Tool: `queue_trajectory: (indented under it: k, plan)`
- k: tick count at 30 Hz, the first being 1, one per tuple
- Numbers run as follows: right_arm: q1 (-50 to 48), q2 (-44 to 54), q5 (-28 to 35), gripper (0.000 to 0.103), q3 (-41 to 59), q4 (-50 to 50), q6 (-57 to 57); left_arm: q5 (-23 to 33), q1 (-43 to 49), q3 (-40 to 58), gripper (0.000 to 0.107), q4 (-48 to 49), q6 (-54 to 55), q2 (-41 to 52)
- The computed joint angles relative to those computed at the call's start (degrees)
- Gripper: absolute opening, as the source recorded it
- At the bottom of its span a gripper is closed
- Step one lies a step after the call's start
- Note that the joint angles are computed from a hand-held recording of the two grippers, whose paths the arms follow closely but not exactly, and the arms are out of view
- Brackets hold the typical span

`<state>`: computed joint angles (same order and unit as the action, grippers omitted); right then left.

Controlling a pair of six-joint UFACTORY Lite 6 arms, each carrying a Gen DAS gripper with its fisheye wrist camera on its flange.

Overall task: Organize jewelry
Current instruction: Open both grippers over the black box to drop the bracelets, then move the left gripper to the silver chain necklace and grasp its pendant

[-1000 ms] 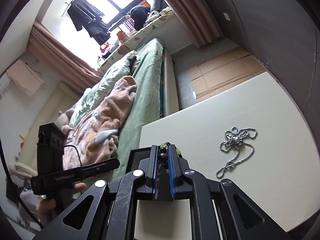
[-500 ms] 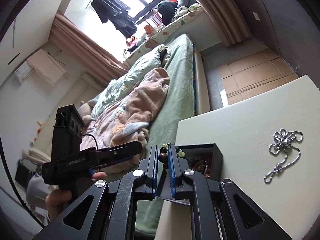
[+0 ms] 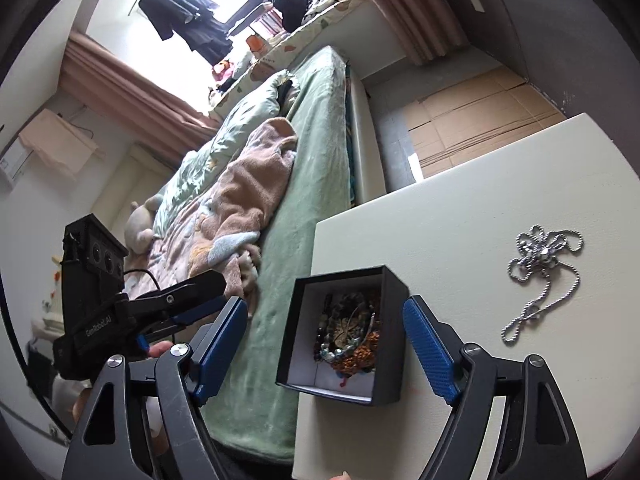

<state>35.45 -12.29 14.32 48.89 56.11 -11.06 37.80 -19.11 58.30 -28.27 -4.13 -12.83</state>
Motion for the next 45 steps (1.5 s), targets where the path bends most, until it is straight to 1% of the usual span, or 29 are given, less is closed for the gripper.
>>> queue_trajectory:
  k: [2, 3, 8, 12, 14, 16, 20, 22, 25, 29, 32, 35, 37, 39, 40, 42, 43, 44, 45]
  plan:
    - [-2.55, -3.3, 0.74, 0.081, -2.22, -4.85, 4.24, -0.85, -2.76, 1.08, 0.096, 2.31, -2.84, 0.94]
    - [-4.11, -5.12, 1.5, 0.081, -3.45, -5.59, 4.82, -1.31, -4.26, 1.65, 0.096, 3.66, -4.36, 1.36]
    - [-12.12, -12.74, 5.56, 0.081, -8.14, -5.61, 2.68, -2.97, -11.97, 5.97, 0.096, 10.84, -11.52, 4.89]
    - [-18.87, -18.24, 9.16, 0.081, -11.05, -7.29, 1.63, -5.02, -17.4, 9.02, 0.096, 14.44, -14.81, 8.32]
    - [-22.32, -20.37, 11.49, 0.081, -12.12, -6.79, -0.11, -5.37, -20.03, 11.26, 0.093, 17.11, -17.25, 10.68]
    - [-25.56, -22.02, 13.7, 0.081, -12.89, -7.95, -0.53, -5.41, -22.59, 13.79, 0.085, 19.4, -19.06, 13.55]
    - [-32.83, -24.49, 18.64, 0.081, -14.43, -9.2, -2.57, -5.31, -26.67, 19.53, 0.08, 22.24, -21.2, 20.69]
    - [-37.55, -25.23, 22.03, 0.081, -15.2, -7.65, -5.59, -5.02, -28.09, 22.42, 0.074, 22.58, -21.51, 24.41]
    - [-43.36, -26.36, 26.0, 0.081, -15.98, -7.15, -8.16, -4.41, -29.18, 27.54, 0.073, 21.4, -21.28, 30.36]
    - [-51.33, -26.68, 31.53, 0.081, -17.3, -5.25, -13.04, -2.23, -31.11, 37.49, 0.072, 25.16, -25.38, 39.33]
    - [-55.0, -26.08, 33.47, 0.081, -17.74, -5.92, -13.9, 0.74, -32.13, 46.78, 0.072, 27.56, -27.64, 47.02]
    - [-58.8, -24.55, 34.76, 0.081, -17.77, -6.86, -14.56, 5.24, -32.65, 57.49, 0.07, 29.36, -28.55, 55.58]
    - [-61.69, -23.33, 35.56, 0.081, -17.99, -7.52, -15.31, 9.57, -32.96, 66.33, 0.067, 30.68, -28.92, 62.12]
    - [-64.29, -21.39, 36.74, 0.081, -17.75, -6.79, -16.95, 13.33, -33.02, 74.0, 0.066, 31.5, -28.39, 67.71]
    - [-66.24, -20.22, 38.09, 0.081, -17.51, -5.72, -18.69, 14.71, -32.83, 76.88, 0.06, 31.36, -28.11, 69.95]
    - [-69.56, -18.9, 40.79, 0.081, -17.53, -3.25, -21.89, 16.35, -32.3, 79.85, 0.05, 30.88, -28.01, 72.76]
    - [-70.4, -18.7, 41.47, 0.081, -17.56, -2.6, -22.69, 16.11, -31.95, 79.35, 0.049, 30.36, -27.88, 72.92]
    - [-71.02, -18.61, 41.78, 0.081, -17.57, -2.41, -23.24, 14.99, -31.67, 76.82, 0.049, 30.04, -27.82, 71.74]
    - [-71.4, -18.56, 41.89, 0.081, -17.5, -2.41, -23.55, 15.3, -31.64, 76.52, 0.049, 30.43, -27.83, 71.68]
